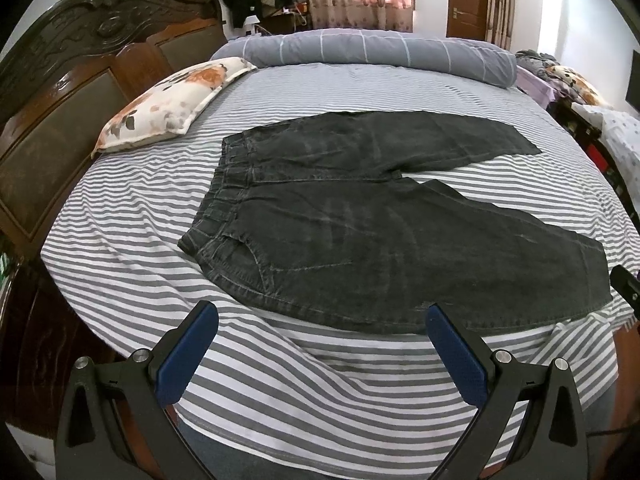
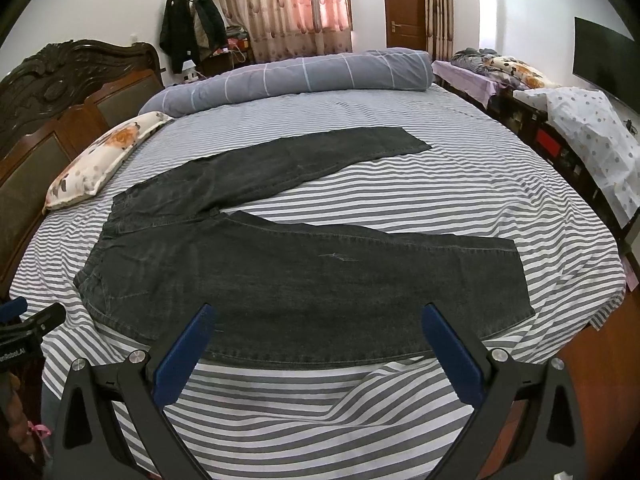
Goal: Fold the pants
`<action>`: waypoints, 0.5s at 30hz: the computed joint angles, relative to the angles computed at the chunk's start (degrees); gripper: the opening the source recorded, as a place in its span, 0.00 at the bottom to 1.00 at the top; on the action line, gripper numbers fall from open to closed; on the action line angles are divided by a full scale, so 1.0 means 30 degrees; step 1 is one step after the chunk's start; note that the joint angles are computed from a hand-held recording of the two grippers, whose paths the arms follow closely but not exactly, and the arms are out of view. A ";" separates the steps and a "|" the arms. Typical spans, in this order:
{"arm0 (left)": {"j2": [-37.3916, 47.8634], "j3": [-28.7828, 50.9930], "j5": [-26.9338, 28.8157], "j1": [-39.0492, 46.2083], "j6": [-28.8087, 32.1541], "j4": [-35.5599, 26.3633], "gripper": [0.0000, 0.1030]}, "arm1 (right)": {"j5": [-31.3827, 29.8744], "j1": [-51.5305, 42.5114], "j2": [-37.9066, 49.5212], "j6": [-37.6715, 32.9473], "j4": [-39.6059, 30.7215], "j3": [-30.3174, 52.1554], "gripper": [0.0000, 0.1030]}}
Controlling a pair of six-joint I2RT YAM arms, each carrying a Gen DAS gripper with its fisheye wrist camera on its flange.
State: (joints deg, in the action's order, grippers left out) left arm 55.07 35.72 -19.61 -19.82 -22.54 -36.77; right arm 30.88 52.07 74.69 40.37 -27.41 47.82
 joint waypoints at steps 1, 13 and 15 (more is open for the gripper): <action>0.0003 -0.0003 0.0030 0.0000 0.0038 0.0030 1.00 | 0.0004 -0.0004 0.0015 0.0011 -0.0018 0.0009 1.00; 0.0053 0.0028 0.0000 -0.0054 0.0147 0.0084 1.00 | -0.0163 -0.0232 -0.0067 0.0115 0.0023 -0.0113 1.00; 0.0065 0.0019 0.0006 -0.0008 0.0256 0.0156 1.00 | -0.0237 -0.0261 -0.0118 0.0086 0.0128 -0.0171 1.00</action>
State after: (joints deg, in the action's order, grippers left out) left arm 55.27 35.77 -19.60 -19.85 -21.77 -36.30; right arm 30.17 51.28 74.34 40.63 -27.03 47.31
